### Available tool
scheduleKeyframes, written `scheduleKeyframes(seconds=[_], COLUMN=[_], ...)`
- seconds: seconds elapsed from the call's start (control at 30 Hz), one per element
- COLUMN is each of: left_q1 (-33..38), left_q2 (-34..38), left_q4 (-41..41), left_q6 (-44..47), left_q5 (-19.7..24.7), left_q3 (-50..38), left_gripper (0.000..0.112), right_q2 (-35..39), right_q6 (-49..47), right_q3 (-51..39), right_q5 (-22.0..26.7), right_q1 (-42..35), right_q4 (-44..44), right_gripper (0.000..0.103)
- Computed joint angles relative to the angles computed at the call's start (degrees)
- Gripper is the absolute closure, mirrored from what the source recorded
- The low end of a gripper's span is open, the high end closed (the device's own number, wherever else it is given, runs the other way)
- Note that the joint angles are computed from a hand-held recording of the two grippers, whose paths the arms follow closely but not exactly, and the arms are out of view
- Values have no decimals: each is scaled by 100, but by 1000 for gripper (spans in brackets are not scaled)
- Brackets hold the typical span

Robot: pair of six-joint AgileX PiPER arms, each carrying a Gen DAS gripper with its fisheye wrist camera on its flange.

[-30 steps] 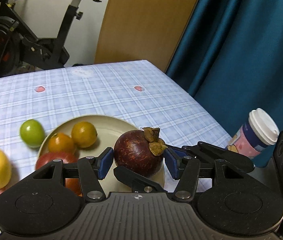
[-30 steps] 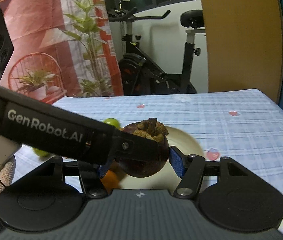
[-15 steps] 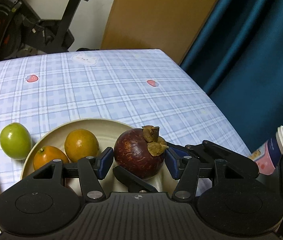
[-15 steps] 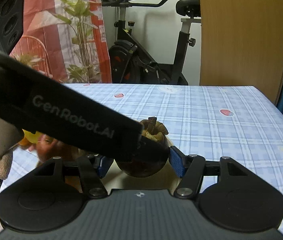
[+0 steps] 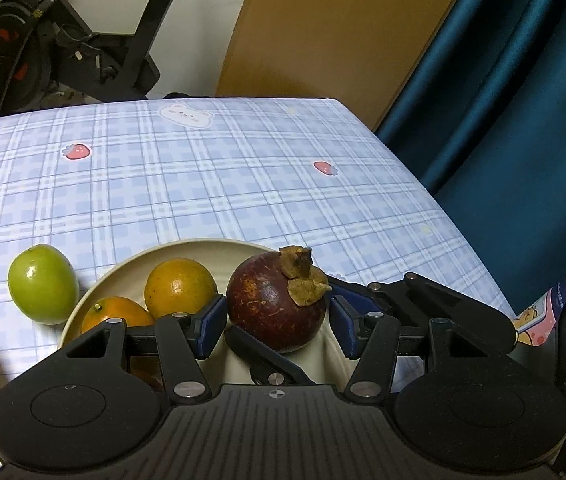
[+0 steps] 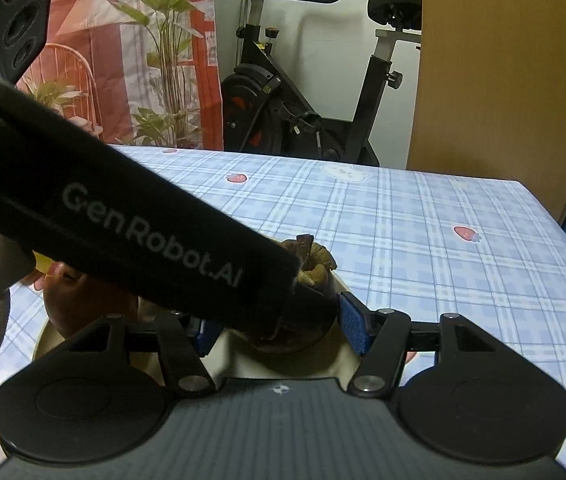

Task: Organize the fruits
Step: 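Lower the mangosteen onto the plate and open the left gripper, then pull the left gripper back from the plate toward the fruit pile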

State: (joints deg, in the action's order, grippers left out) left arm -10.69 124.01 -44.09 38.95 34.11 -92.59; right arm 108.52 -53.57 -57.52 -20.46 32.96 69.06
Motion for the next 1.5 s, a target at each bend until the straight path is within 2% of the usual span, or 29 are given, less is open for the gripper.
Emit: scheduleKeyframes(seconds=[0.33,0.47,0.6,0.8,0.93,1.23,1.5], left_q1=[-42,-33,20,-3,36,453,1256], left_q2=[-61,-186,-402,-908,-1306,-2131,-2768], left_q4=[230,170,-85,-712,-1552,-3132,-3604], left_q6=[-197,-93,191,1012,1991,3786,4414], left_q5=[-38,-112,-249,-777,-1093,-1118,-931], left_q3=[29,186,504,1354,1988,3032,3694], left_gripper=[52,49,49,47,47,47,47], right_q2=[50,-22,-150,-393,-544,-780,-914], right_q6=[-5,63,631,1501,1788,2035,1794], right_q3=[33,151,382,836,1050,1233,1234], right_q5=[-284,-415,-660,-1206,-1323,-1333,-1430], right_q1=[167,280,406,703,861,1017,1348], right_q4=[124,-43,-312,-514,-556,-403,21], right_gripper=[40,26,24,23,23,23,22])
